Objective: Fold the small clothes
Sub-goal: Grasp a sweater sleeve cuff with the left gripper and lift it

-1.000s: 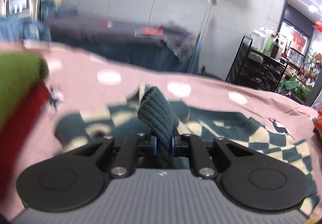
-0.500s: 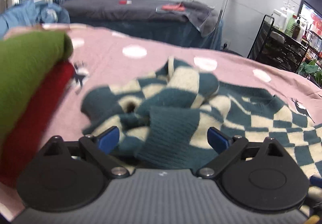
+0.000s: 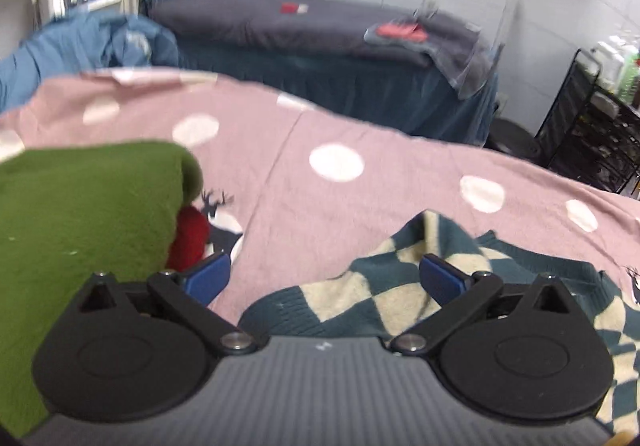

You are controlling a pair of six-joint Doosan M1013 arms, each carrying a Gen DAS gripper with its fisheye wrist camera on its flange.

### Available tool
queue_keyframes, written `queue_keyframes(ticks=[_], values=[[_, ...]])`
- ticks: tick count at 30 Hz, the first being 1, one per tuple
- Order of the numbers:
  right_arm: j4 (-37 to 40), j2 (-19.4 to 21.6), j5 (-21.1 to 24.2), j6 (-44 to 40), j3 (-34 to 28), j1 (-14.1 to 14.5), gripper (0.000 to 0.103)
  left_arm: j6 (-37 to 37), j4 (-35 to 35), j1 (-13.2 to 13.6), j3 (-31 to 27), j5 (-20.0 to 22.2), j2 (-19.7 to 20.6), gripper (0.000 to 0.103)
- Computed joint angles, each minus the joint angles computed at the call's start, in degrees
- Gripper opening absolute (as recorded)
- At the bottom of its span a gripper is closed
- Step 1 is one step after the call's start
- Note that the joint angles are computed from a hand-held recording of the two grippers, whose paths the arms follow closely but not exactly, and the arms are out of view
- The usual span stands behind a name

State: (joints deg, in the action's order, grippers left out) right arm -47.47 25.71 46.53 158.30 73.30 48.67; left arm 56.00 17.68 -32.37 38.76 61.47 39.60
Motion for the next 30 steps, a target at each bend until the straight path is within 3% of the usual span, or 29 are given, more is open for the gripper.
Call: queue_keyframes(ticks=[5, 8, 11, 12, 13, 14, 15, 16, 17, 18, 21, 24, 26, 30], values=[[0.0, -0.3, -1.9, 1.5, 0.7, -0.4, 0.103, 7.6, 0.1, -0.1, -12.6, 13.6, 7.9, 0.102], [0.2, 0.0, -1.5, 0.5, 0.3, -0.2, 0.103, 9.8, -0.7, -0.3, -14.3, 13.5, 9.7, 0.103], [0.4, 0.1, -1.3, -0.4, 0.1, -0.2, 0.103, 15.7, -4.1, -0.2, -23.2, 22.1, 15.2, 0.102], [0.4, 0.2, -1.3, -0.4, 0.1, -0.2, 0.103, 15.2, -5.7, -0.1, -22.5, 21.4, 15.0, 0.097], [0.3, 0.1, -1.4, -0.3, 0.1, -0.2, 0.103, 15.1, -8.2, 0.2, -19.3, 18.3, 13.5, 0.075], [0.1, 0.0, -1.9, 0.1, 0.4, -0.3, 0.103, 15.2, -11.4, 0.7, -16.9, 15.5, 12.2, 0.065], [0.0, -0.2, -2.4, 0.7, 0.7, -0.3, 0.103, 14.4, -13.9, 1.2, -16.8, 15.0, 12.0, 0.039], [-0.1, -0.4, -3.1, 1.3, 1.1, -0.5, 0.103, 13.2, -15.9, 1.7, -17.6, 15.2, 12.1, 0.023], [0.0, -0.5, -3.6, 1.8, 1.3, -0.6, 0.103, 11.3, -16.1, 1.8, -18.5, 15.5, 12.3, 0.022], [0.0, -0.6, -3.8, 2.0, 1.4, -0.6, 0.103, 10.1, -14.0, 1.5, -17.3, 13.6, 11.2, 0.008], [0.1, -0.4, -3.5, 1.6, 1.2, -0.5, 0.103, 5.4, 1.7, -0.5, -9.1, 1.8, 5.7, 0.008], [0.1, -0.3, -3.1, 1.1, 1.0, -0.5, 0.103, -7.5, 16.8, -1.3, -3.7, -7.2, 1.3, 0.008], [0.1, -0.3, -3.3, 1.2, 1.1, -0.5, 0.103, -13.4, 23.2, -1.3, -3.7, -8.6, 0.0, 0.008], [0.0, -0.5, -3.6, 1.4, 1.3, -0.6, 0.103, -20.2, 34.8, -1.7, -6.9, -6.6, 0.2, 0.008]])
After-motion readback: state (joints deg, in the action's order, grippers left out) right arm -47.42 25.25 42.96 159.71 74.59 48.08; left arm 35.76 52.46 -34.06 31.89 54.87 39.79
